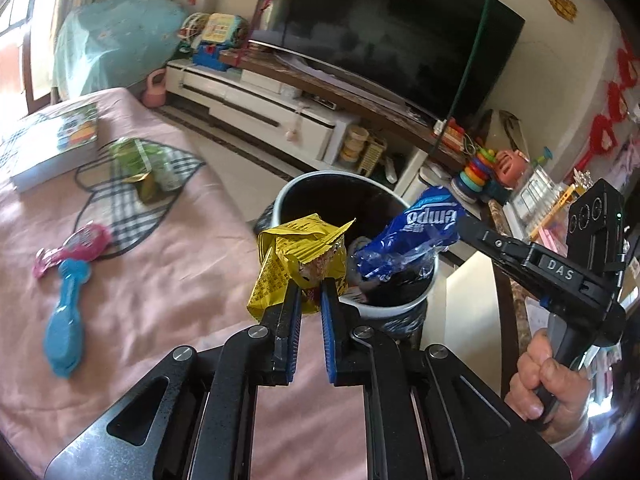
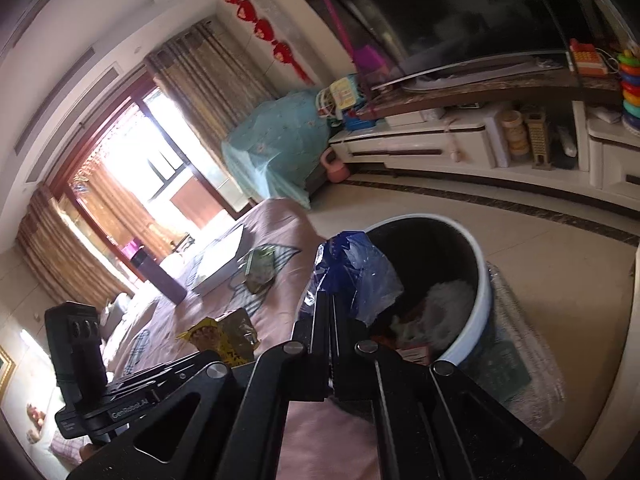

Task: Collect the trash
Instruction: 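Carry the yellow bag and blue wrapper over the bin and open both tools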

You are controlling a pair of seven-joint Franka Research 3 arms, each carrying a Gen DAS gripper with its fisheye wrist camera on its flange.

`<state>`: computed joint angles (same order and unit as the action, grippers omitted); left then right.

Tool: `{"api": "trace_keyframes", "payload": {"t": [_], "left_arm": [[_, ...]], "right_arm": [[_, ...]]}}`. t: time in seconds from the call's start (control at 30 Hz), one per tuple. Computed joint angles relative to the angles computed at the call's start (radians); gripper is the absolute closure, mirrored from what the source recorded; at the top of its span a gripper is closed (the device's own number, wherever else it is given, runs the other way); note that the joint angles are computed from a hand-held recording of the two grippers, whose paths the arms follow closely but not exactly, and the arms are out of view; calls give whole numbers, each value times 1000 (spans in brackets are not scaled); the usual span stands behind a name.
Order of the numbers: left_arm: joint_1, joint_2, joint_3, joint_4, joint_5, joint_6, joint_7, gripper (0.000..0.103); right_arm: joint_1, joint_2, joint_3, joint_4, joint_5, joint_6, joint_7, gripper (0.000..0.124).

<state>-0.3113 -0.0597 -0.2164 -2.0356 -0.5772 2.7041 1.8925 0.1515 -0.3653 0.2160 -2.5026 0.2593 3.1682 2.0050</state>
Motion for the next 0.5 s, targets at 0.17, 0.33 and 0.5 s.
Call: {"api": "trace_keyframes", "payload": {"t": [0.17, 0.33, 0.5], "left_arm": [[-2, 55, -22, 60, 50, -7, -32, 94], [6, 117, -51, 123, 121, -18, -81, 94], [17, 159, -73, 167, 165, -42, -107, 94]], "right_arm": [[-28, -2, -3, -14, -9, -8, 6, 124], [-25, 12, -21, -15, -11, -23, 4, 124], [-7, 25, -42, -12, -6, -34, -5, 124]]}}
